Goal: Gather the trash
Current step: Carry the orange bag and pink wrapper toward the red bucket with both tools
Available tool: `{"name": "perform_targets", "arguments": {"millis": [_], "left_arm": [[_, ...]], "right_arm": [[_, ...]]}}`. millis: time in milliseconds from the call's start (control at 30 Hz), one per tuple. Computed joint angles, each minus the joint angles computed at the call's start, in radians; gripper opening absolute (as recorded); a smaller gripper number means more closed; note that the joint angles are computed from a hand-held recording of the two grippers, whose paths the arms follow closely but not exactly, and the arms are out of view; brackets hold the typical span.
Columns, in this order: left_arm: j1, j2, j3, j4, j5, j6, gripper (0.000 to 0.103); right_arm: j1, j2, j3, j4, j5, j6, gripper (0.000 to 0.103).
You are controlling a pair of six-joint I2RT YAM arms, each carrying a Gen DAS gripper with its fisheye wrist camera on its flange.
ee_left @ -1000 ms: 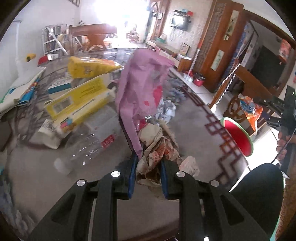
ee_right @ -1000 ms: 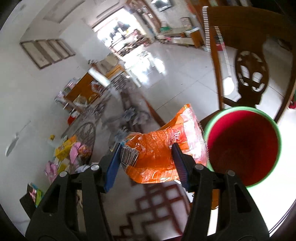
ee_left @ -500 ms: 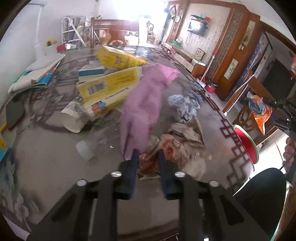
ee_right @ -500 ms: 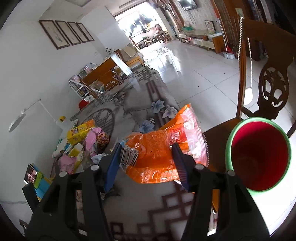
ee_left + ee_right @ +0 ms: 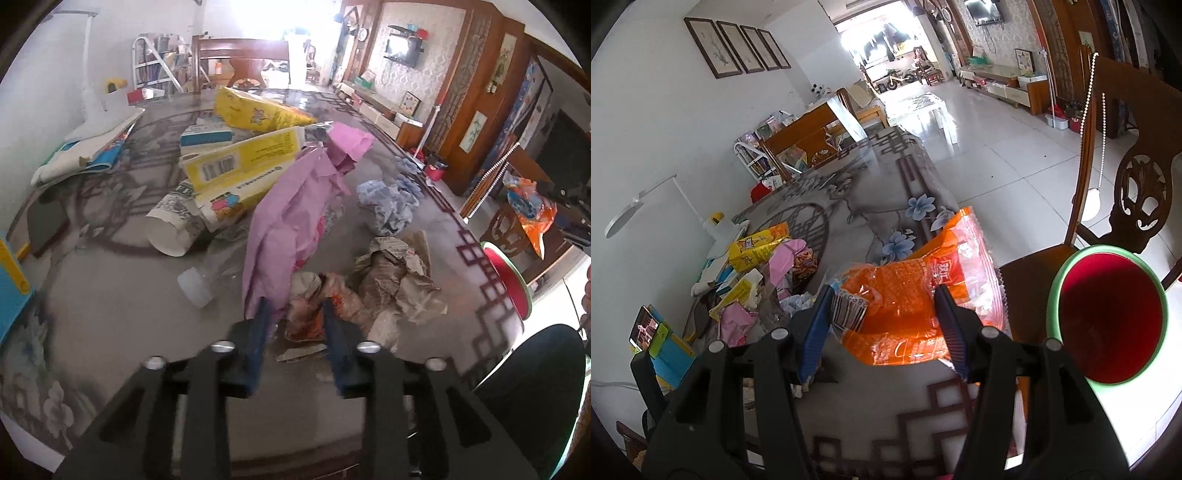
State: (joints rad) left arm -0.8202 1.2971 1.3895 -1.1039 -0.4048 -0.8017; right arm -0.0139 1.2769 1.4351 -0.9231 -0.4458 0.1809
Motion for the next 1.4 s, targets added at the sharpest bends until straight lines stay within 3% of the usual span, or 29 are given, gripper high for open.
{"name": "perform_targets", "arguments": {"millis": [167,367,533,600,700,767,900,1000,1133,1300,1400], "left_arm": [[-0.004,-0.015,0.011,-0.014,-0.052,-0.006,0.055],[0.053,0.041,0.067,-0.053,-0.115,0.067,0.057],[0.196,0.087,0.049,-0.024,0.0,0.124,0.058],[0.219,0.1,0.042,-0.019,0.043,0.135,0.054],[0.22,0.069,0.01,0.005,0.066,0.127,0.035],[0.211,0.052,0.014,0.001,0.062,0.12,0.028],[0.141,0.016,0.103,-0.075,-0.048,0.082,0.026],[0.064,0.033,0.246,-0.153,-0.151,0.057,0.026],[-0.002,0.125,0.45,-0.152,-0.212,0.116,0.026],[-0.029,0.3,0.645,-0.019,-0.049,0.225,0.026],[-0.039,0.492,0.825,0.032,0.125,0.277,0.026]], "right_arm": [[0.036,-0.005,-0.001,-0.001,0.011,0.005,0.055],[0.076,0.003,0.002,-0.002,0.01,0.012,0.055],[0.085,0.009,-0.003,0.009,-0.013,0.024,0.055],[0.083,0.009,-0.008,0.014,-0.03,0.029,0.055],[0.058,0.002,-0.028,0.033,-0.085,0.045,0.055],[0.024,-0.007,-0.048,0.053,-0.134,0.066,0.055],[-0.083,-0.034,-0.069,0.074,-0.21,0.067,0.055],[-0.212,-0.033,-0.059,0.054,-0.223,0.018,0.055],[-0.387,0.019,-0.061,0.032,-0.195,-0.047,0.055],[-0.474,0.101,-0.123,0.077,-0.088,-0.075,0.055],[-0.496,0.143,-0.17,0.116,-0.044,-0.068,0.055]]}}
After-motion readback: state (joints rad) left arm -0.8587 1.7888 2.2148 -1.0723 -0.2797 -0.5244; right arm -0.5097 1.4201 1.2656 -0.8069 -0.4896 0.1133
